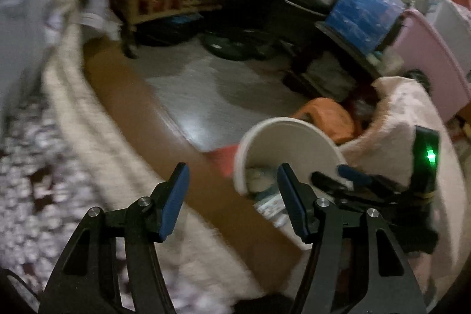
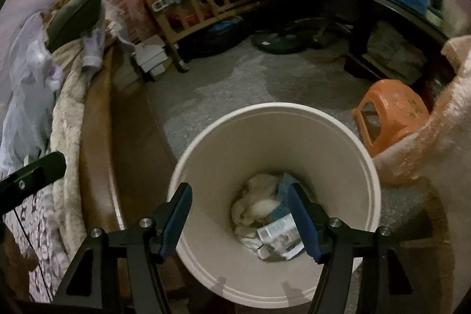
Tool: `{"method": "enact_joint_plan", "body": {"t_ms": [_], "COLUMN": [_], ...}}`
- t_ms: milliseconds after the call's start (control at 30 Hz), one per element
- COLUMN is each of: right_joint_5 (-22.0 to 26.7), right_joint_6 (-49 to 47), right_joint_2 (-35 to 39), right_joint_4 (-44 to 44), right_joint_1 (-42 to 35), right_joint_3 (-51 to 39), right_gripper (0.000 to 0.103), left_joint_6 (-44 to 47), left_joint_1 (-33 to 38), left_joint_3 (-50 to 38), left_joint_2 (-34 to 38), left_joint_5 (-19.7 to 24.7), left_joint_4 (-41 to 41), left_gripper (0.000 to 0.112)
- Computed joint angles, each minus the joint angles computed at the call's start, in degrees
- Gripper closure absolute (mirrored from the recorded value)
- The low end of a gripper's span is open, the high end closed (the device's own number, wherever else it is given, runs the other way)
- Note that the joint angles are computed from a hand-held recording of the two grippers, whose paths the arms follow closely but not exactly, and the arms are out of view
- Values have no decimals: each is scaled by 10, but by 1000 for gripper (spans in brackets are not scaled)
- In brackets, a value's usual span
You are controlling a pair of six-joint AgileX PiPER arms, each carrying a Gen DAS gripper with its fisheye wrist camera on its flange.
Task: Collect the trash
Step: 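Return both tools from the bucket to the bed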
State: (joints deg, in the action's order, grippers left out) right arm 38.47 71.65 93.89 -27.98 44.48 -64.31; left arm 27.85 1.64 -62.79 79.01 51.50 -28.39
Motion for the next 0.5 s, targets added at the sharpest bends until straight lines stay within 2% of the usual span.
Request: {"method": "enact_joint_plan", "body": {"t_ms": [300,500], "right_joint_5": [34,66], "right_joint_6": [-40,-135], "right_joint_2": [63,167], "right_joint_4": [6,58], "right_joint_1": [64,110], "right_joint_3": [-138,-316], "right_gripper": [38,38], "left_joint_6": [79,182], "left_joint_1": [170,340], "left_joint_3": [32,22], "left_joint_2": [-36,-21], "left_joint_5": [9,46], "left_joint_4": [3,-23], "left_gripper": [52,51]}}
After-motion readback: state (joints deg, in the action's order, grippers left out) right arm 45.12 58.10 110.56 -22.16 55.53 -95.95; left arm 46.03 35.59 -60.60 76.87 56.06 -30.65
